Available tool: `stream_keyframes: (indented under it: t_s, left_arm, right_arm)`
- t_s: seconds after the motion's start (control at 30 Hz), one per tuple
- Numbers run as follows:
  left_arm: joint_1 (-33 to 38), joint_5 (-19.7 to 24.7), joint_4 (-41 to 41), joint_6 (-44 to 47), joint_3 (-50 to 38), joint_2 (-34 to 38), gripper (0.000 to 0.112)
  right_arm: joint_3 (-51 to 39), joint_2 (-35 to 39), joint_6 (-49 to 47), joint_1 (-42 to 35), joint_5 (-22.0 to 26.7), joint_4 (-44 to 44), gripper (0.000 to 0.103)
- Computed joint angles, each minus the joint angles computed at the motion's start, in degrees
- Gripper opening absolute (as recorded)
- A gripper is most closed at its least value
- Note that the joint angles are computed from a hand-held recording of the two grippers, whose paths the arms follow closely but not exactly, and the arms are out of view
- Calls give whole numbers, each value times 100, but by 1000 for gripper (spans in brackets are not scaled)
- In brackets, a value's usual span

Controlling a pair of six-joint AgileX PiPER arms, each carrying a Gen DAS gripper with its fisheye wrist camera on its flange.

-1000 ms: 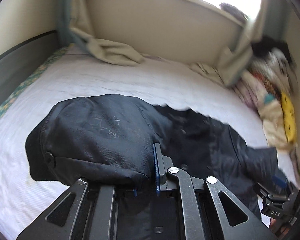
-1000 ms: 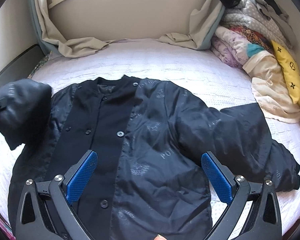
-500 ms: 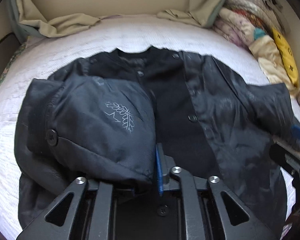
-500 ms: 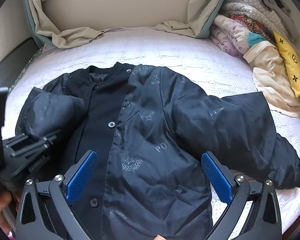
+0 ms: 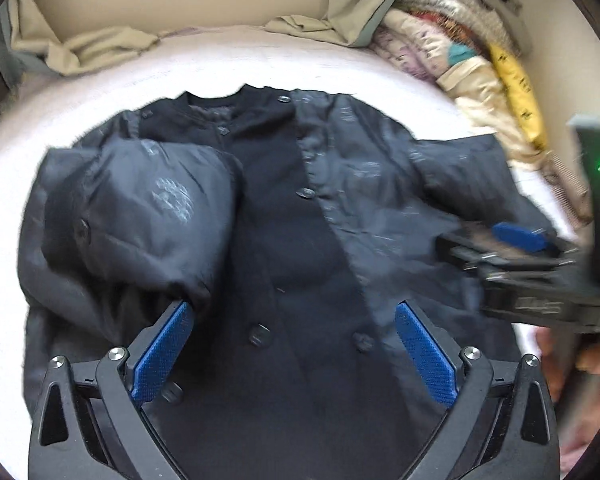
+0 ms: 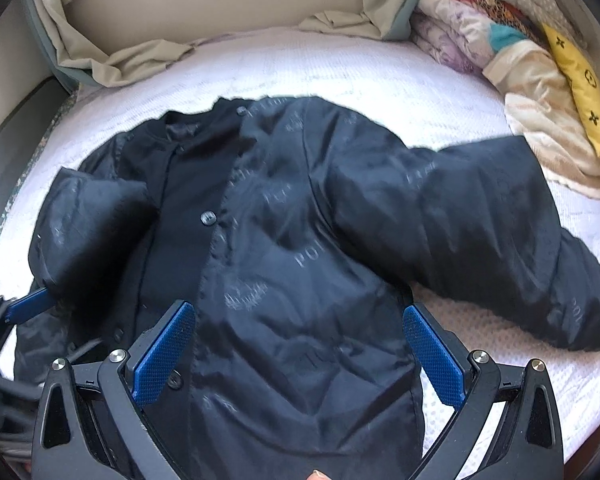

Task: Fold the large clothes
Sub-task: 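Lift the open left tool away from the folded sleeve, then grasp the knit cuff of the other sleeve with the right tool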

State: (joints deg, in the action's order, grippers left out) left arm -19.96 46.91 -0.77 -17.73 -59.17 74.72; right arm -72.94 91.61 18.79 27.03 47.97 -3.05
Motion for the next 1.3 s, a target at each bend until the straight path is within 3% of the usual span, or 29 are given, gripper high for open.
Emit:
stream_keyframes:
  t_s: [0.13,0.33,0.53,0.67,0.83,0.93,1.07,1.17,1.3]
  left_arm:
    - [433,157,-1077,819,38,-312,102]
    - [1020,288,-649,763,-171,-1048,102]
    - [2401,349,-188,846,-458,-1427,102]
    - [3550,416,-690,1402,-691,-1401,102]
    - [4486,637,-1454,1999,-842,-1385,102]
    - [5005,864,-1970,2390,-972,-1308,102]
    - [5492,1046,-2338,2665,-1115,-1224,102]
    - [5709,1084,-2427,2678,-1175,-1155,102]
    - [5933,1231,-2582,2774,-1204,-1064,102]
  right_arm:
    - [206,26,-61,42,22,-1,103]
    - [506,118,-149,431,-75,-237,103]
    - [550,423,32,703,-61,-667,103]
    - [487,672,58,690,-92,-618,103]
    - [508,765,505,814,-147,-882,103]
    - [178,856,408,933,257,-1017,103]
    - [-263,637,609,1454,454,-1458,71]
    - [-1010,710,371,1993,614,-1551,71]
    - [-2551,1514,-94,2663,1135,-1848,71]
